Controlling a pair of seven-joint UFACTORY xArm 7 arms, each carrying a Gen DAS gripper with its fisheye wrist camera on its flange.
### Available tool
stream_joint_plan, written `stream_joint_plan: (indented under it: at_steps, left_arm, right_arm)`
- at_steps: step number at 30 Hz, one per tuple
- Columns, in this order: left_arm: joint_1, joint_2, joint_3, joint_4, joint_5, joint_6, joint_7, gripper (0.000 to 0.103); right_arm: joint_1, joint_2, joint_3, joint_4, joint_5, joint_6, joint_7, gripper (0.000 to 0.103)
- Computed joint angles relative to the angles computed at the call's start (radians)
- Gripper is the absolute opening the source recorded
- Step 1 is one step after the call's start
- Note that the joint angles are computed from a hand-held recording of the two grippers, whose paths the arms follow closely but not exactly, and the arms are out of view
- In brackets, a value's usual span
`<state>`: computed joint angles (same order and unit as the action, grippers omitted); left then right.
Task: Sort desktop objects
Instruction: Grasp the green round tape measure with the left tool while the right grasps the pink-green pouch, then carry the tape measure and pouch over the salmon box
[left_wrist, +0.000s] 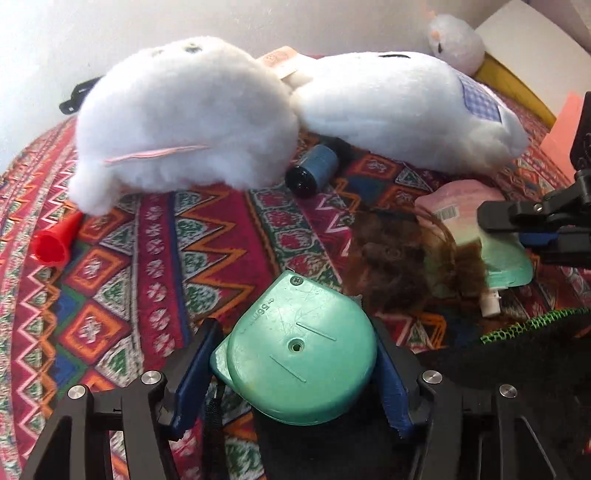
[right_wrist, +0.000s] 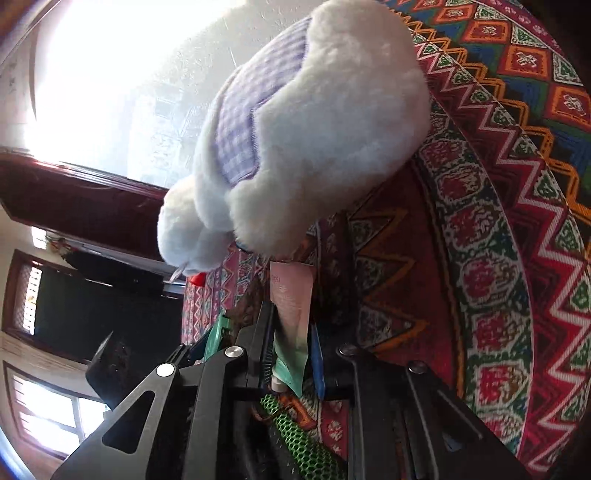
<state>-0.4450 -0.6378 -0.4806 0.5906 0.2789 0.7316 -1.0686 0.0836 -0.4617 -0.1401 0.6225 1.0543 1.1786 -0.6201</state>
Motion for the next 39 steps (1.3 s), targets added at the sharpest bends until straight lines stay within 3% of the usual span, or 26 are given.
stream_joint_plan:
  at_steps: [6, 11, 16, 22, 32, 39]
  left_arm:
    - [-0.030, -0.151, 0.030, -0.043, -0.070, -0.013, -0.037, 0.065]
    - [-0.016, -0.232, -0.018, -0.011, -0.083, 0.035, -0.055, 0.065]
    - [0.007, -0.220, -0.073, 0.066, -0.089, 0.073, -0.069, 0.065]
    - [0.000, -0.213, -0.156, 0.159, -0.107, 0.140, -0.124, 0.065]
    - [0.016, -0.160, -0.291, 0.318, -0.097, 0.214, -0.202, 0.065]
    - [0.060, -0.087, -0.385, 0.439, -0.073, 0.238, -0.216, 0.065]
  right_arm:
    - [-0.009, -0.036, -0.016, -0.017, 0.004, 0.050, 0.019, 0.018]
    - [-0.012, -0.106, -0.022, -0.031, 0.003, 0.044, 0.011, 0.018]
    - [-0.026, -0.250, -0.053, -0.089, -0.026, 0.065, 0.050, 0.017]
    - [-0.079, -0.471, -0.129, -0.139, -0.159, 0.141, 0.109, 0.016]
    - [-0.209, -0.728, -0.371, -0.034, -0.434, 0.460, 0.188, 0.016]
    - [-0.250, -0.787, -0.484, 0.105, -0.533, 0.607, 0.201, 0.016]
